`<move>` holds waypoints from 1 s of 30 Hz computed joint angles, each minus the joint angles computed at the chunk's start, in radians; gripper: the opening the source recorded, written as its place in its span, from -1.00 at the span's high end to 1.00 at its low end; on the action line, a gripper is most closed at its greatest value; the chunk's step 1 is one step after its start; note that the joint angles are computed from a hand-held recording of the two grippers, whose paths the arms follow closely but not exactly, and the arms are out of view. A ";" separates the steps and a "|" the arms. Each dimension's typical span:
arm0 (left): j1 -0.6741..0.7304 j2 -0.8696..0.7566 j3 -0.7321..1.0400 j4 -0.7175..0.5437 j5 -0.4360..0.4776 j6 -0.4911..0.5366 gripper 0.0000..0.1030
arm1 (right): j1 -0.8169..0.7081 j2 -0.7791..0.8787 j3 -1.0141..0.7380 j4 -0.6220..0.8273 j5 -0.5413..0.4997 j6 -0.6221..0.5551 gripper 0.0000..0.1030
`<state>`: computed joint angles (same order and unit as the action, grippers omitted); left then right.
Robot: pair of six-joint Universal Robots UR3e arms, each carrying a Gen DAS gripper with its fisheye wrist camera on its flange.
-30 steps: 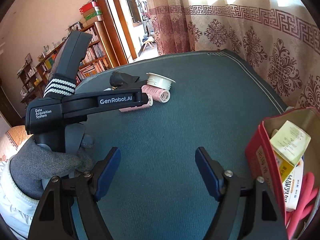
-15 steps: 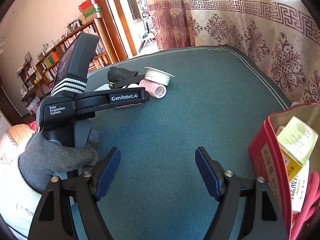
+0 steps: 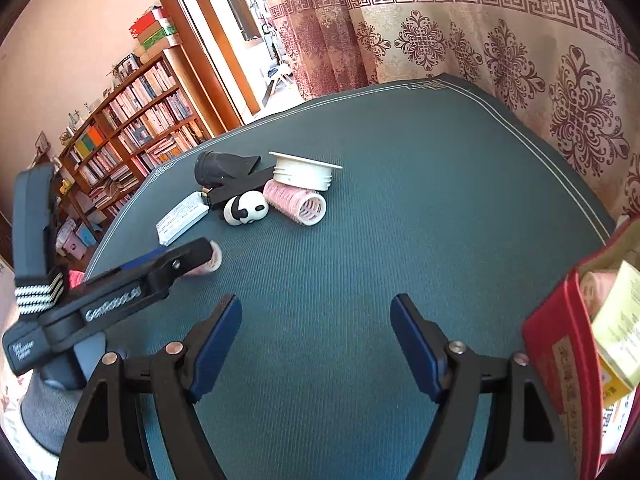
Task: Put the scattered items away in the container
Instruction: 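Grasp the pink hair curler with the left gripper while the right approaches the white cup, then grasp the second pink hair curler upright with the right gripper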
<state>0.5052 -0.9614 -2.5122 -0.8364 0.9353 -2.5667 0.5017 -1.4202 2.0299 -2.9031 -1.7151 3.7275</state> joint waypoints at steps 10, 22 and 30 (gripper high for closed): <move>0.036 0.027 -0.002 -0.076 -0.034 0.055 -0.44 | -0.040 0.193 -0.299 0.137 -0.038 -0.086 -0.55; 0.026 -0.007 -0.006 -0.044 -0.017 0.052 -0.44 | -0.030 0.366 -0.478 0.185 -0.039 -0.218 0.00; 0.024 0.008 -0.007 -0.057 -0.015 0.057 -0.44 | -0.022 0.278 -0.361 0.125 0.021 -0.183 0.33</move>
